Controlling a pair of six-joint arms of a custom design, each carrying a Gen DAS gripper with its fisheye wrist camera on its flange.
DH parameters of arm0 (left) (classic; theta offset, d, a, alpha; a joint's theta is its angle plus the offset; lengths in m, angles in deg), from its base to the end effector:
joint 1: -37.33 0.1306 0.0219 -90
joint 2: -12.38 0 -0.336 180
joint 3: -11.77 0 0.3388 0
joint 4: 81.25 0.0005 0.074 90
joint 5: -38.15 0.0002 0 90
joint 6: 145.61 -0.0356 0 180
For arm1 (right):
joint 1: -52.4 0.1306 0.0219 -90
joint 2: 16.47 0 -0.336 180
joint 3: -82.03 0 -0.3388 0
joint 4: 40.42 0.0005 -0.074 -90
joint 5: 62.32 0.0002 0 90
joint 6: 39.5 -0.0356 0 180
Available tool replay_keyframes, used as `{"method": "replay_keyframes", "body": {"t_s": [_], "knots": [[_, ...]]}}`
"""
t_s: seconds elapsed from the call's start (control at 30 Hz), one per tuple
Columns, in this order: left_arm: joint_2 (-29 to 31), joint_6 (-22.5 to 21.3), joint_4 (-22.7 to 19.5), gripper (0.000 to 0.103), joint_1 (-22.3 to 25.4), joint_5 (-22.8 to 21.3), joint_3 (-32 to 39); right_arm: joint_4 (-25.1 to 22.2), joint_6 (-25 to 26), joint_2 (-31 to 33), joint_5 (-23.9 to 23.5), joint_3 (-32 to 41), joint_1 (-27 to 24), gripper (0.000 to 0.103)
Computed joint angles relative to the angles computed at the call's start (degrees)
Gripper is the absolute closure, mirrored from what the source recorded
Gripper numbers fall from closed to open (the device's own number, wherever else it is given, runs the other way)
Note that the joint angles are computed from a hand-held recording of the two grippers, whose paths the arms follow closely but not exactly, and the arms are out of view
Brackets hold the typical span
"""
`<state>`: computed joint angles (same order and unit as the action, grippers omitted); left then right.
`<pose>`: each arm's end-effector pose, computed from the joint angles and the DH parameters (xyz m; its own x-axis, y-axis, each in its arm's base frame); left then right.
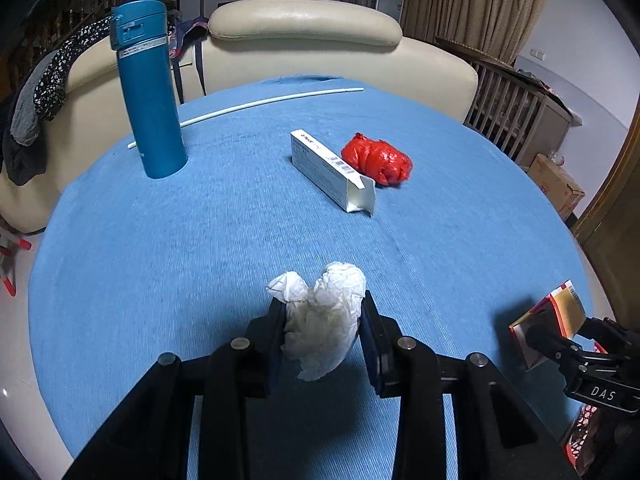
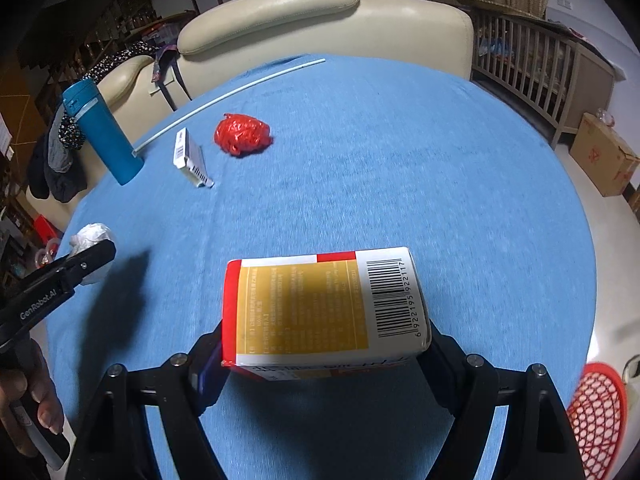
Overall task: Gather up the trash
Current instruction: 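Carry the medicine box and white tissue over the red basket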
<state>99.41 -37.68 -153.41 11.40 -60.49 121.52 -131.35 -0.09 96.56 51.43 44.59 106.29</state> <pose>0.3509 -0.1652 0.5139 -0.7561 0.0292 -0.6538 0.1174 0.9889 -0.0916 0.3061 0.3944 0.5131 -0.8120 0.0868 -0.5771 0.0024 0.9894 0.1454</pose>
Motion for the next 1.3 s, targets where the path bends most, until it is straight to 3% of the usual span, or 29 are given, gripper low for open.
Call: {"method": "replay_keyframes", "body": {"t_s": [0.5, 1.3], "knots": [[-6.61, 2.93, 0.15, 0.067, -6.08, -2.98, -5.46, 1.83, -4.48, -5.05, 2.11, -6.44, 3.76, 0.019], [-7.95, 4.00, -1.16, 0.067, -15.32, -9.51, -5.06, 4.03, -9.77, -11.09, 6.64, -13.20, 8.49, 0.019]]}}
